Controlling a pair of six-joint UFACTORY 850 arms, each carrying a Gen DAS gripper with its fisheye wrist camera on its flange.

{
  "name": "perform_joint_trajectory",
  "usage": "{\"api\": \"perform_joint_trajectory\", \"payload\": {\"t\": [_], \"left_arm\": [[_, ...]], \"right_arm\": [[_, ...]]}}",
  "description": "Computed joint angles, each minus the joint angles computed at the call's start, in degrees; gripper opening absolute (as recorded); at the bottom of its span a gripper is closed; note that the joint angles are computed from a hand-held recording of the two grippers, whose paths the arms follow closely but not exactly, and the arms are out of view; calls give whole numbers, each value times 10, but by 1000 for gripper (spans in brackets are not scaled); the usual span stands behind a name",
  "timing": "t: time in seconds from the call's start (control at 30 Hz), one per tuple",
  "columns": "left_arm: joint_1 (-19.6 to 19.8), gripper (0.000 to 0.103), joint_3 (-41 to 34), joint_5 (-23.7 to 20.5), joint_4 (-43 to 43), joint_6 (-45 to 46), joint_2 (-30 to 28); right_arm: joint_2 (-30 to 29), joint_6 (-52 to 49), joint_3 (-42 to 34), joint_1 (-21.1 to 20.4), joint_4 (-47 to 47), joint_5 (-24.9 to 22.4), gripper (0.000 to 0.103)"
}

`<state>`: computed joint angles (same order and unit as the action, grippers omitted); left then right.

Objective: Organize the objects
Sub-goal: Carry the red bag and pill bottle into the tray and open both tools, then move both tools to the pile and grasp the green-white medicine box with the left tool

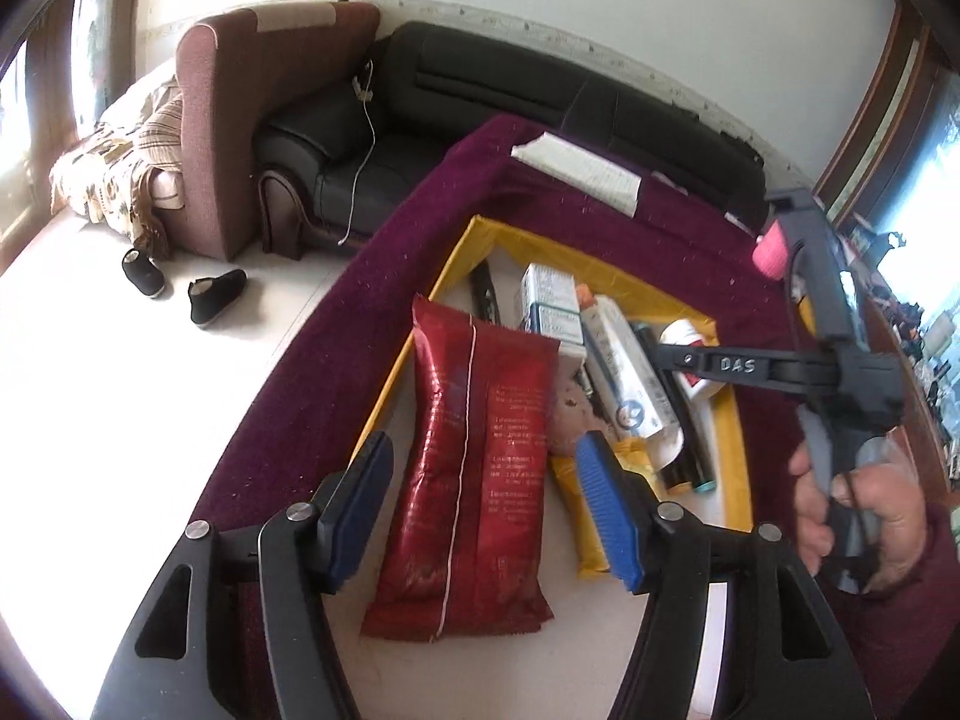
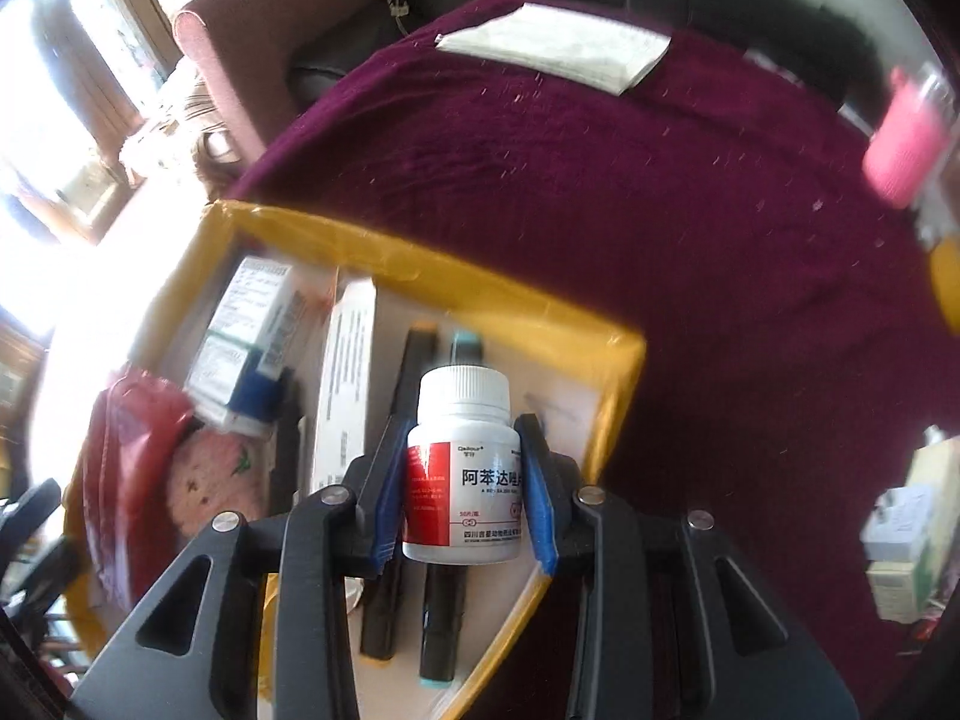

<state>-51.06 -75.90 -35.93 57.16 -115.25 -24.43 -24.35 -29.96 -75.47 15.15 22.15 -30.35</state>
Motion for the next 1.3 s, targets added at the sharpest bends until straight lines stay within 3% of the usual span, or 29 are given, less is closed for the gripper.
{"api": "perform_joint_trajectory", "payload": {"t": [0.1,0.17,0.3,0.4,0.47,0.57,0.83,1.0,1.17,1.3], "left_arm": [[-7,58,14,-5,24,-36,13],[-9,58,17,-6,30,-46,15],[-18,58,31,1,57,-99,24],[-39,61,39,-23,99,-163,30],[-56,73,36,-55,129,-206,26],[-70,73,25,-78,160,-241,15],[-87,73,-49,-36,137,-189,-22],[-100,73,-116,-14,109,-138,-62],[-109,73,-197,-3,55,-35,-113],[-114,73,-232,-3,45,16,-133]], "right_arm": [[13,12,12,-2,-1,16,35],[24,13,20,-4,2,37,44],[46,-50,37,-26,93,34,44],[75,-156,67,-45,198,29,45],[119,-257,119,-60,281,45,58],[159,-377,176,-71,386,61,61],[216,-512,251,-115,474,17,61],[242,-561,277,-162,495,21,61],[233,-564,283,-224,512,-13,61],[201,-475,202,-290,490,-56,61]]}}
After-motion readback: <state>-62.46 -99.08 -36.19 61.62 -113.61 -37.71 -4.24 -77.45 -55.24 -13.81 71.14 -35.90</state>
